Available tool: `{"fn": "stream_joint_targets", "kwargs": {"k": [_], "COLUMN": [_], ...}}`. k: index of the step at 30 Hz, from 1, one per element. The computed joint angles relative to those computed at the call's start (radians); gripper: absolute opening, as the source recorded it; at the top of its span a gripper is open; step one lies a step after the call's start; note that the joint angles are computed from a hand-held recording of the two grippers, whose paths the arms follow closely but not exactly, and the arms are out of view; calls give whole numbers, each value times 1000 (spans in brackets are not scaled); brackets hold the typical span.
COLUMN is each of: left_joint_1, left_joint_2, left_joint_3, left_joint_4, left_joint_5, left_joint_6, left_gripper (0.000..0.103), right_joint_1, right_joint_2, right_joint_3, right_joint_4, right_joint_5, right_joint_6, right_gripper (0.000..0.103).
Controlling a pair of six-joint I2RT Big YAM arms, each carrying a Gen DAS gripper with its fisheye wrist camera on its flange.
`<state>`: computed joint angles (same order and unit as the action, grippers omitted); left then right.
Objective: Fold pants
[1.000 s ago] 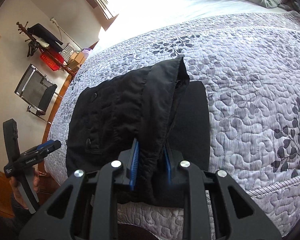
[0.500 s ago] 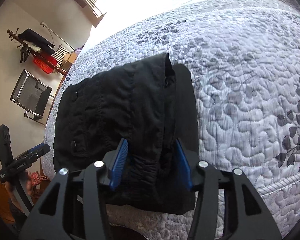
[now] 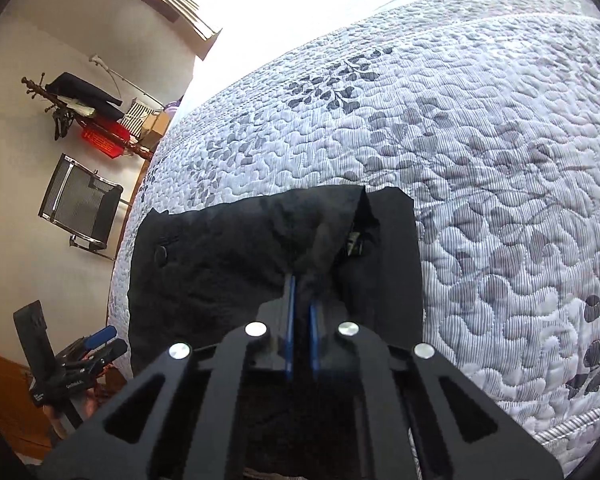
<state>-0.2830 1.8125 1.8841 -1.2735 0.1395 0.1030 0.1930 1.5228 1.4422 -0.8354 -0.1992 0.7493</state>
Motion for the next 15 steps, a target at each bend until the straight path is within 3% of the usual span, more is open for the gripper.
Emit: {"fn": "stream_joint_targets", "kwargs": {"k": [4,10,15], "left_joint_1": [-1,-26,-42], "left_joint_2": [3,-9,-30], "left_joint_3": [4,-3,-8], "left_joint_4": [3,27,49], "left_joint_5": [3,-5,4], "left_joint_6": [-3,11,25], "left_gripper": [93,93,93], "right_joint_1": [11,7,11], "right_joint_2": [-23,-2,9], "right_joint_3": [20,54,4], "right_joint_4": [-27,-132,-102], "right_joint_5": [47,108,114], "right_joint_6": [-16,-23,-4], "right_gripper": [3,4,9]}}
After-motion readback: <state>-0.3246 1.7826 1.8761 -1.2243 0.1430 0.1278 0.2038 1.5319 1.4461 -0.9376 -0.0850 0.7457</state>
